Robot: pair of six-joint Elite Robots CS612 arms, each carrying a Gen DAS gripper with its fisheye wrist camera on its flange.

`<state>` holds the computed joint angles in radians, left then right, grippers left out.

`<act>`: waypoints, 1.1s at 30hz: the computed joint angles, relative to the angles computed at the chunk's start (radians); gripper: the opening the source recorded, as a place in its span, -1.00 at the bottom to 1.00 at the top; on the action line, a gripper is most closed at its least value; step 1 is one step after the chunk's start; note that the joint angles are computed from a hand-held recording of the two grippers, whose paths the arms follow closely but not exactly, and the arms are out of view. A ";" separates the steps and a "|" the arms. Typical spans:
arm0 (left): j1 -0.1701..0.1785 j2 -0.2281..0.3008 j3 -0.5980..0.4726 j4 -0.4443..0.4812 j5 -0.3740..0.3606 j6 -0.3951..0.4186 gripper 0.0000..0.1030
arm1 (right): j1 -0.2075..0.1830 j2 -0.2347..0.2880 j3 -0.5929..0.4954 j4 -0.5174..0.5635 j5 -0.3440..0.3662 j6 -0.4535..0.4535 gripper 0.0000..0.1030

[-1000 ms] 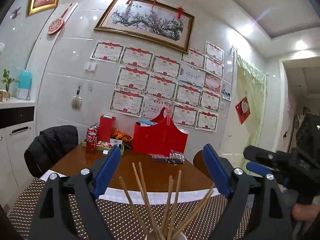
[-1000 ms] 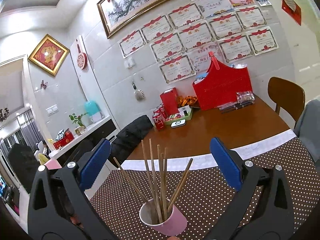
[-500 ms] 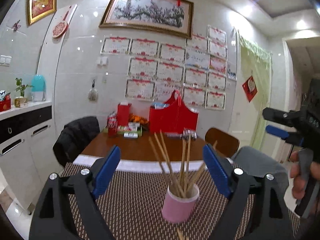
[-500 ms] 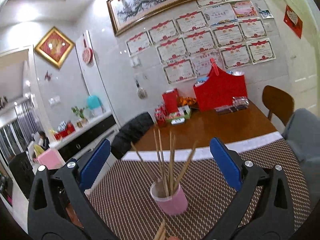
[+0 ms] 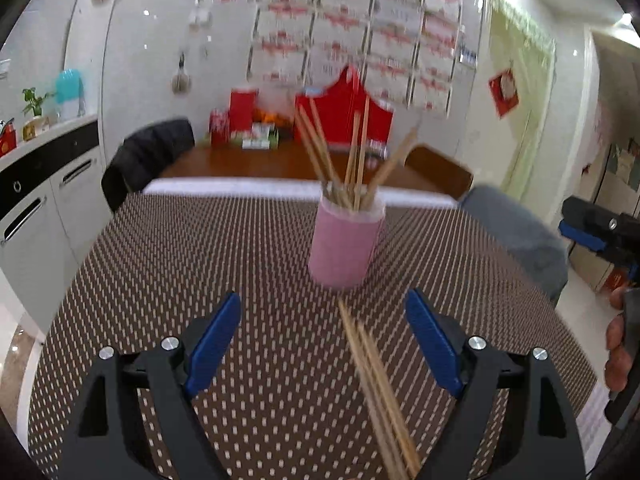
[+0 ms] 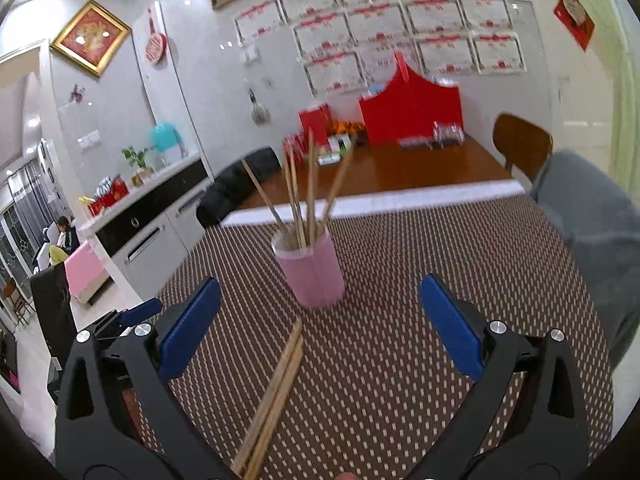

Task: Organize utensils
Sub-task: 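Move the left gripper back to the chopsticks while the right gripper returns too, then lower the left gripper and close it on a chopstick while the right gripper grasps another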

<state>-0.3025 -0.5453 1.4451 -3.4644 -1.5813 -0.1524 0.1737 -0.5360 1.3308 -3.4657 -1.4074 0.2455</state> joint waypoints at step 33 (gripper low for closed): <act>-0.019 0.050 -0.036 0.309 0.009 0.117 0.65 | 0.018 0.067 -0.015 0.271 0.038 -0.045 0.90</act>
<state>-0.3217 -0.4953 1.4093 -3.1555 -1.5722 -0.0355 0.1918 -0.4693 1.3153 -3.1951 -1.3693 0.2002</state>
